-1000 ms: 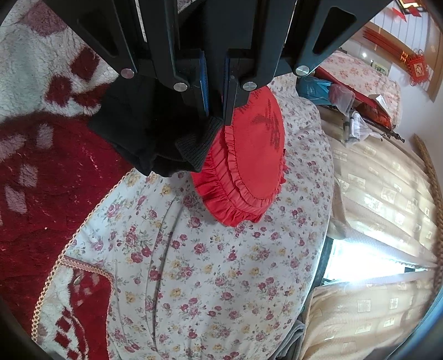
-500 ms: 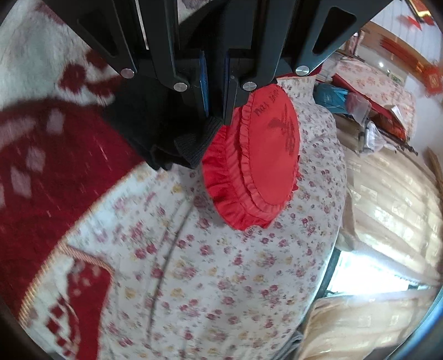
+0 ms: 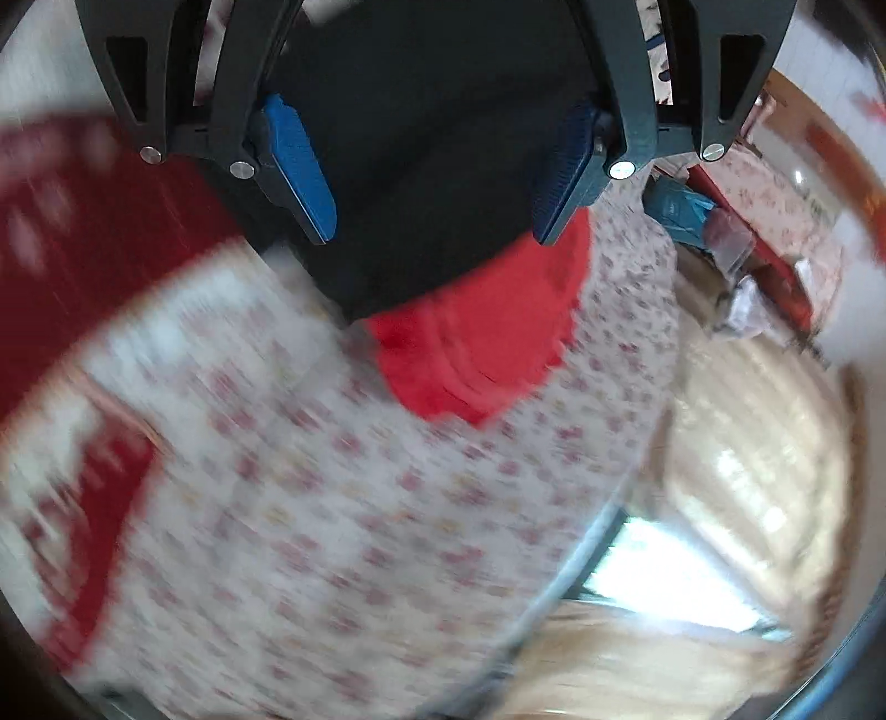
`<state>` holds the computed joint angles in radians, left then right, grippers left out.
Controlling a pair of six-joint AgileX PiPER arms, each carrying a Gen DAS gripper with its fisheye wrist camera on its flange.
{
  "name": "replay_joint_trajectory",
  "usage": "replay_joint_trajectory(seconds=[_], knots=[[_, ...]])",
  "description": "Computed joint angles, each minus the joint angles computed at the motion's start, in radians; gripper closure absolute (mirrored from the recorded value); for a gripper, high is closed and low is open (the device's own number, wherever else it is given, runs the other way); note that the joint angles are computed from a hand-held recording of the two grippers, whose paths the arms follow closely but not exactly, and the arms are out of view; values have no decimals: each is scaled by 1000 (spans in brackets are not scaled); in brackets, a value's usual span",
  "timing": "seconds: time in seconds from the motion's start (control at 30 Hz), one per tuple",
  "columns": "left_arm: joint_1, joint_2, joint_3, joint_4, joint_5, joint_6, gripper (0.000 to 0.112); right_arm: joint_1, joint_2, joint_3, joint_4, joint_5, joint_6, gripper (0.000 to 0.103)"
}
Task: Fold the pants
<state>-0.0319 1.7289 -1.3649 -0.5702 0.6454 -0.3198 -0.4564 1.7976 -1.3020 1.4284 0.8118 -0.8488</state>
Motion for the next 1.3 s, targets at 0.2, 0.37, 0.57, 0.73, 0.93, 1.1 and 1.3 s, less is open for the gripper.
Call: replay_joint_trajectory(seconds=[0.2,0.37,0.57,0.73,0.93,1.1,1.3], knots=[[-61,-195,259,-173,-27,59,39,-209,55,132,15,267,258,37],[-74,-163,364,-329,-25,111,39,-203,141,102,45,331,276,42],[-51,-155,397,-475,-57,199,37,-94,196,-67,-127,205,345,58],[-18,-166,466,-677,-67,357,33,-73,194,-67,-132,151,295,61],[-4,-162,482,-725,-66,408,25,-95,189,-45,-147,178,368,72],[-65,-138,423,-680,-191,359,17,-78,214,-68,-97,151,316,72],[-112,-122,369,-596,-265,358,47,-61,206,-80,-150,141,266,79]])
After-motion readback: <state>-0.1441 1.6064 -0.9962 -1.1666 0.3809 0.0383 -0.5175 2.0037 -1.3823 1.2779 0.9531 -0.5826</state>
